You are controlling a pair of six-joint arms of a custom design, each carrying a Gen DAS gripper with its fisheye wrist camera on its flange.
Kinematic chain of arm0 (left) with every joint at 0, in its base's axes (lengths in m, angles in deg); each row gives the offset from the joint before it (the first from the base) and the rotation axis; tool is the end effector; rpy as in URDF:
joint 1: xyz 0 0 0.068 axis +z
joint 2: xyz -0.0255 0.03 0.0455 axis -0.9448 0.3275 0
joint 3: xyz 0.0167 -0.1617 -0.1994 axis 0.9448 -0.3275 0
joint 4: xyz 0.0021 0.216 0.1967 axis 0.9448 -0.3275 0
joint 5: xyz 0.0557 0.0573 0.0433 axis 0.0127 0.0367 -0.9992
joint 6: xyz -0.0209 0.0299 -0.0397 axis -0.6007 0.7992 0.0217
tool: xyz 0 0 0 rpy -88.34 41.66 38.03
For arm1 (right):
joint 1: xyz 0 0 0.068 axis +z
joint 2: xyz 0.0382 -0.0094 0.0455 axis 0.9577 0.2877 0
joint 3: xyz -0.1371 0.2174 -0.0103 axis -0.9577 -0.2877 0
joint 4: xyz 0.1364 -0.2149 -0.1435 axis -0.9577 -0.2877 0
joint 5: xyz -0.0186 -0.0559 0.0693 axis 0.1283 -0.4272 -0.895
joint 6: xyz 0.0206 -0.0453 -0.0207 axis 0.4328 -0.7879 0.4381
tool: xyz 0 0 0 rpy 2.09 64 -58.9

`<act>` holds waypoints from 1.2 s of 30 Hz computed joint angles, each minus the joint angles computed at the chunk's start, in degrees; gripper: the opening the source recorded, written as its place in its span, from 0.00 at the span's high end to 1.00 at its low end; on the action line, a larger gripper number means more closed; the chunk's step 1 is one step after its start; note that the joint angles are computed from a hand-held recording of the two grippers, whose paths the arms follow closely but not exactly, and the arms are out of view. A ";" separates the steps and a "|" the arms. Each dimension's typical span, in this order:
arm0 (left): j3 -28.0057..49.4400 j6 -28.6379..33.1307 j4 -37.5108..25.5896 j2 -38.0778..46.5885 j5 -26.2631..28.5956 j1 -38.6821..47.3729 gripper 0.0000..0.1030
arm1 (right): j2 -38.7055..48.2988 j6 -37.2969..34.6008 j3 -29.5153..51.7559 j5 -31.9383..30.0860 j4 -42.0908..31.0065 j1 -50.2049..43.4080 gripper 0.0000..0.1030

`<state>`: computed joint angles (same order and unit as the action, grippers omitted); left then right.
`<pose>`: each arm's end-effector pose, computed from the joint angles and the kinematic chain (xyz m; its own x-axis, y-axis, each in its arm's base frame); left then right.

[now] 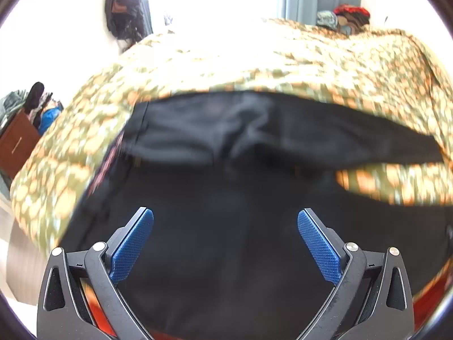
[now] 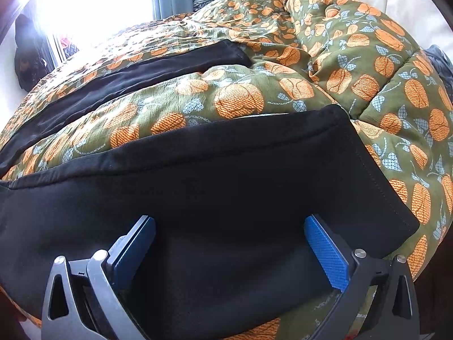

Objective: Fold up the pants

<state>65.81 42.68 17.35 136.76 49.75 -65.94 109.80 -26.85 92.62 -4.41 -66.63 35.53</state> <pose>0.3102 0.0309 0.1448 -0.7665 -0.1324 -0.6284 -0.2049 0.9778 0.0439 0.2781 -0.2034 0.0494 -0.7909 0.1853 -0.5832 0.2154 0.9764 0.0182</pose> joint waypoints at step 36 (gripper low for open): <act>16.97 1.72 21.01 36.18 -1.82 3.19 0.01 | 41.49 -4.79 73.59 6.58 -39.87 31.06 0.02</act>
<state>82.78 44.40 38.36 172.94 47.94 -62.75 151.29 -31.63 166.21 2.17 -106.50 66.60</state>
